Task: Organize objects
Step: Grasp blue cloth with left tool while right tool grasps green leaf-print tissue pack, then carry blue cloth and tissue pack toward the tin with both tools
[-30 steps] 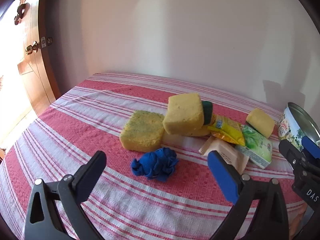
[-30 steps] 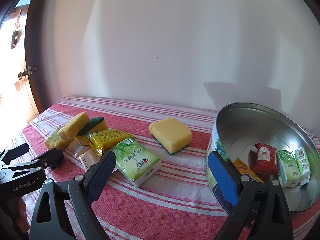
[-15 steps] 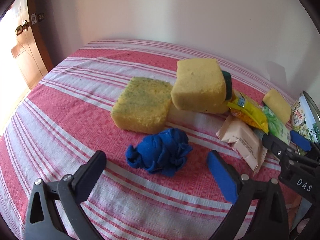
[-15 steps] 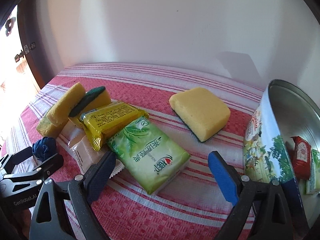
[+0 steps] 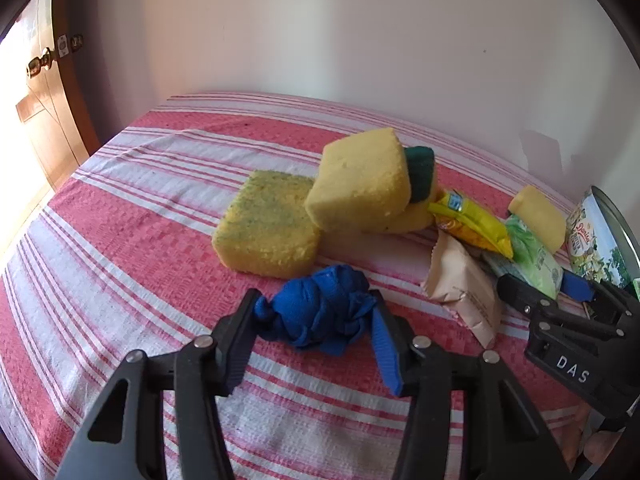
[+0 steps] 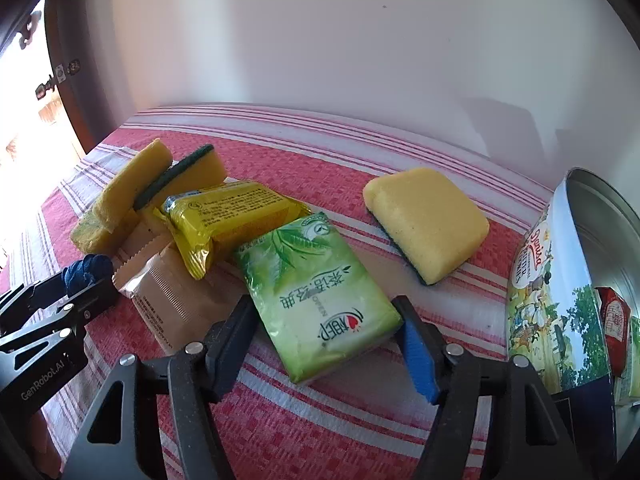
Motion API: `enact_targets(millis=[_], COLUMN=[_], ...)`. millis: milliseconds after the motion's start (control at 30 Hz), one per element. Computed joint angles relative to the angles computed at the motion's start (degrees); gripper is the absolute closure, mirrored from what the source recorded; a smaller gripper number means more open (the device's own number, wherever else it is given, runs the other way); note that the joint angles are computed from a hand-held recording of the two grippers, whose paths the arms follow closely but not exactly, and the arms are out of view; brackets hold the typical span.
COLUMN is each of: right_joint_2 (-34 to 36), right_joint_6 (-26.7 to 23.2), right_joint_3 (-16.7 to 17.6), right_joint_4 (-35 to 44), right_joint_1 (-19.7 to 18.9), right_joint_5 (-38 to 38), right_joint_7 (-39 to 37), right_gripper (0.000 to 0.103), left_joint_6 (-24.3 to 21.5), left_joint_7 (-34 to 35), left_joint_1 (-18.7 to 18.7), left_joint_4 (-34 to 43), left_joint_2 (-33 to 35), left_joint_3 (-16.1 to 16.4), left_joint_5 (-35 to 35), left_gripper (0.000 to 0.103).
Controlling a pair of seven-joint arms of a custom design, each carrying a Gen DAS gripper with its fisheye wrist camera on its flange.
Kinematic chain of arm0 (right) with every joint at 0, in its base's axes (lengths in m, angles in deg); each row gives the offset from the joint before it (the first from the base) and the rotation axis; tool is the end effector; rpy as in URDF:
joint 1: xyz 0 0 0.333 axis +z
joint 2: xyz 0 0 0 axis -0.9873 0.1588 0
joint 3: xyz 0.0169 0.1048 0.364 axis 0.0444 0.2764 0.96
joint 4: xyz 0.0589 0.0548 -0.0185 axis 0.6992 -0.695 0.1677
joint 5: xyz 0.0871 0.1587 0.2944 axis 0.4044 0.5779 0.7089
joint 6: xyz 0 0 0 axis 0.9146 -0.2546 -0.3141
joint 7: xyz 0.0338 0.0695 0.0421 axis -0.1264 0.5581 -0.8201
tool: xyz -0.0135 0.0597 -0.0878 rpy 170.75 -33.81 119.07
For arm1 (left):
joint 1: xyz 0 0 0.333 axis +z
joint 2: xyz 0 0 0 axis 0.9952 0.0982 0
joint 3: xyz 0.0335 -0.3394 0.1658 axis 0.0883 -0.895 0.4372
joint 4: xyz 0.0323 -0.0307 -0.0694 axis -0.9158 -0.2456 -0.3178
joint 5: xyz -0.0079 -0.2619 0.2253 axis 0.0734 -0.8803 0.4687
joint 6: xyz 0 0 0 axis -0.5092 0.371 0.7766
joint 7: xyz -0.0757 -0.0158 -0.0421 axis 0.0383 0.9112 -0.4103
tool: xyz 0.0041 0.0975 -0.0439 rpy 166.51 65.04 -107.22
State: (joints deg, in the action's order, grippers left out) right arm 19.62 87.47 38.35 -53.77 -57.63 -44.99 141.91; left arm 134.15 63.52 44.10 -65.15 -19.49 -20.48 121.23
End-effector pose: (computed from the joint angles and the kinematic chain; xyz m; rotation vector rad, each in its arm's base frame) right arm 0.6870 0.3148 0.4643 -2.1094 1.3977 -0.4943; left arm 0.6175 -0.4935 0.4573 -2.1064 1.4719 -0.6142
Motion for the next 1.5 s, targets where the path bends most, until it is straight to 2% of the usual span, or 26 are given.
enact_targets(millis=[267, 633, 767, 833, 900, 1000, 1067, 1167, 1333, 1500], right_joint_2=[-2.6, -7.3, -8.8, -9.1, -9.1, -10.1, -10.2, -10.1, -11.2, -11.7], right_joint_6=[3.2, 17.4, 23.2, 25.2, 26.3, 28.7, 30.4, 32.7, 35.0, 36.1], right_joint_3=[1.8, 5.8, 3.7, 0.9, -0.3, -4.1, -7.8, -11.5, -9.9, -7.9], right_joint_4=[-5.0, -15.8, -19.2, -20.0, -20.1, -22.1, -22.8, -23.4, -25.1, -25.8], right_joint_1=[-2.0, -4.9, -3.4, -1.1, -0.5, 2.1, 5.3, 8.6, 7.3, 5.5], right_joint_5=[2.8, 7.6, 7.6, 7.1, 6.4, 5.8, 6.4, 7.9, 9.8, 11.2], right_joint_7=[-0.1, -1.2, 0.4, 1.7, 2.1, 2.7, 3.3, 3.2, 1.5, 0.2], right_gripper=[0.041, 0.042, 0.042, 0.042, 0.042, 0.042, 0.042, 0.042, 0.042, 0.042], left_joint_6=[3.4, 6.9, 6.5, 6.4, 6.1, 3.5, 2.0, 1.3, -0.8, -4.1], left_joint_7=[-1.0, -4.4, -5.2, -6.0, -6.6, -7.5, -8.4, -11.1, -15.9, -16.8], left_joint_1=[0.4, -2.8, -3.4, -3.9, -4.3, -5.4, -6.0, -6.2, -7.5, -8.5], left_joint_4=[-3.0, -5.8, -5.4, -5.4, -5.5, -4.4, -4.0, -5.2, -6.4, -4.3], left_joint_2=[-1.6, -3.8, -3.8, -3.9, -4.0, -3.6, -3.5, -4.2, -4.9, -3.7], left_joint_3=[-0.1, 2.3, 2.4, 2.6, 2.8, 3.2, 3.4, 3.4, 3.5, 2.3], left_joint_5=[0.7, 11.4, 13.9, 15.4, 16.9, 18.9, 20.2, 22.4, 27.3, 29.5], left_gripper=[0.051, 0.051, 0.051, 0.051, 0.051, 0.051, 0.051, 0.051, 0.051, 0.051])
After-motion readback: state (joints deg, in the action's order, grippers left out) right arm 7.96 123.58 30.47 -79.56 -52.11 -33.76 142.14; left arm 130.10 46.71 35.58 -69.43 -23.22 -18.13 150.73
